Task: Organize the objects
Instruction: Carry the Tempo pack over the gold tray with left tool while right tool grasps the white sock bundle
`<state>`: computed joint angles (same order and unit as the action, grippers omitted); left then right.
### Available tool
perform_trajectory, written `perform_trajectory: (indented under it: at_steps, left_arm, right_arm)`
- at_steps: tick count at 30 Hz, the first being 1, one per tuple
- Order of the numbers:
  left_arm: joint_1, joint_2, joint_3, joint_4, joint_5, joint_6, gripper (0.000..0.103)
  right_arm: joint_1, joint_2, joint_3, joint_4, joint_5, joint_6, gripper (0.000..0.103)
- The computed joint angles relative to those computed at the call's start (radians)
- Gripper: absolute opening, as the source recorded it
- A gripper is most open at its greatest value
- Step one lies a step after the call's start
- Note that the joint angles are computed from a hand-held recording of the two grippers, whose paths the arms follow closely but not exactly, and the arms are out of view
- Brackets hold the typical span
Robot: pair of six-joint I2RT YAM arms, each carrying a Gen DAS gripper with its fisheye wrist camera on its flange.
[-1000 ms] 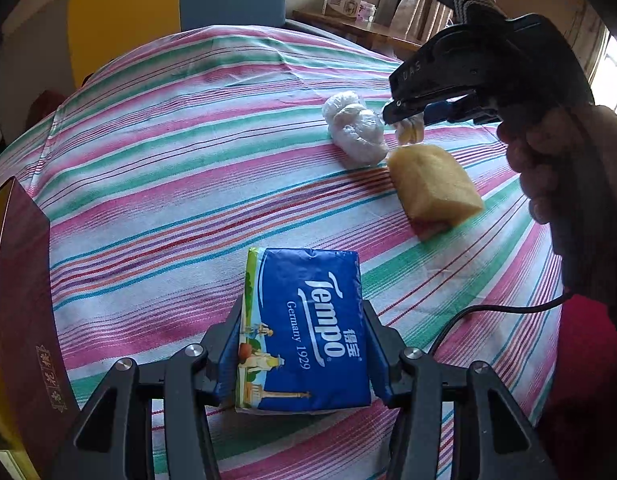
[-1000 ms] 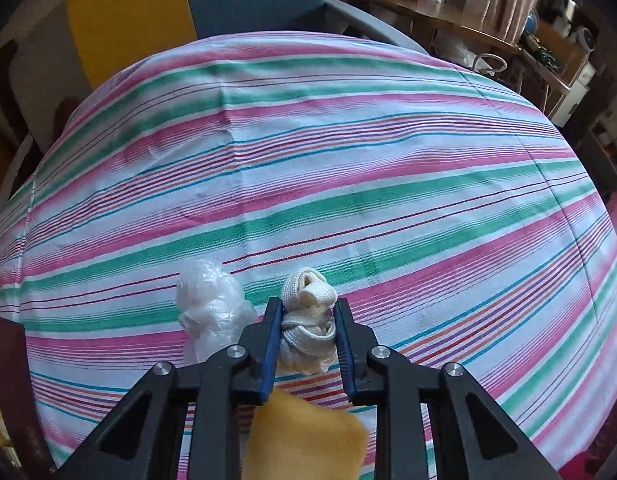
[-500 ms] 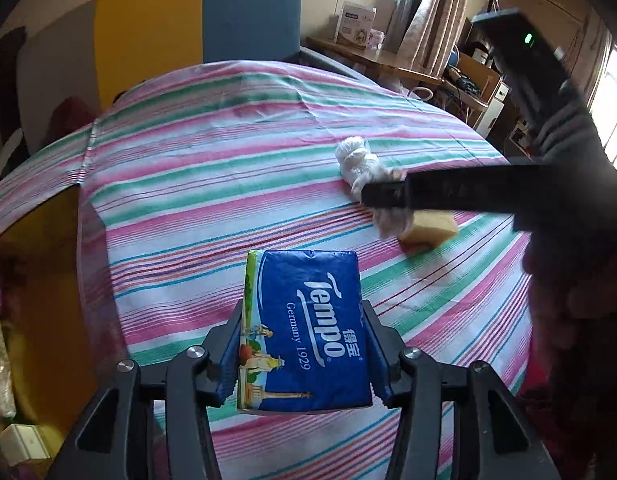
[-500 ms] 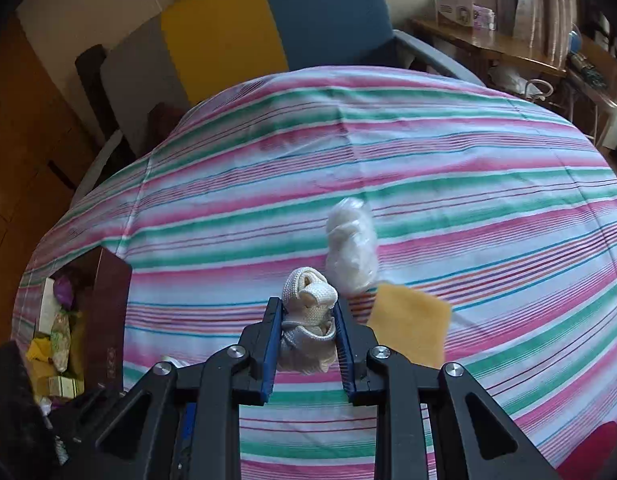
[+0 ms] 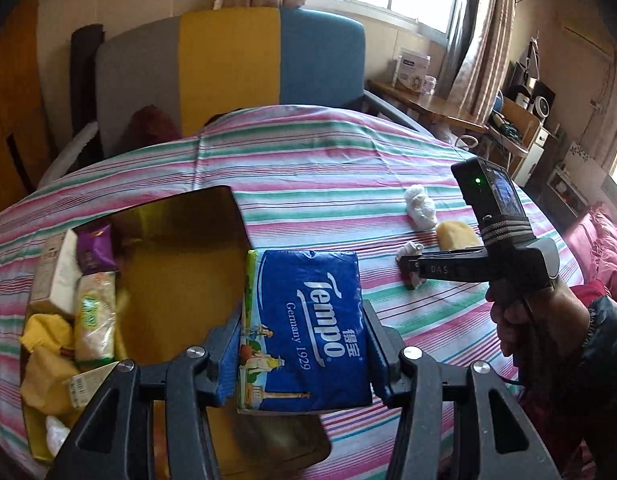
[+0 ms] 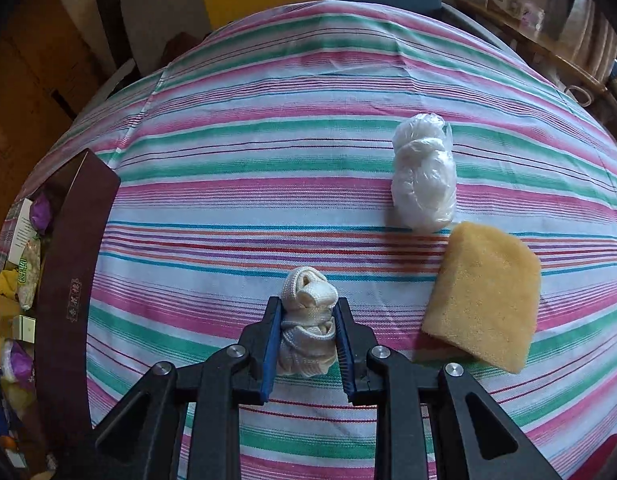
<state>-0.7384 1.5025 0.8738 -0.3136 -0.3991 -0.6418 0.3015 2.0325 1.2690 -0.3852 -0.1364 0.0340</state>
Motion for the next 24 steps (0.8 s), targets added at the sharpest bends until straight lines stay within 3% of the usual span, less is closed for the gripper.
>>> perform_trajectory:
  at_steps: [13, 18, 24]
  left_arm:
    - [0.031, -0.214, -0.168, -0.062, -0.035, -0.064, 0.052]
    - [0.063, -0.292, -0.233, -0.067, -0.013, -0.072, 0.052]
    - [0.187, -0.504, -0.366, -0.125, 0.042, -0.070, 0.052]
  right_arm:
    - [0.005, 0.011, 0.002, 0.004, 0.008, 0.008, 0.026]
    - [0.009, 0.002, -0.018, 0.014, 0.010, 0.003, 0.026]
    - [0.007, 0.004, -0.012, 0.005, 0.010, -0.009, 0.026]
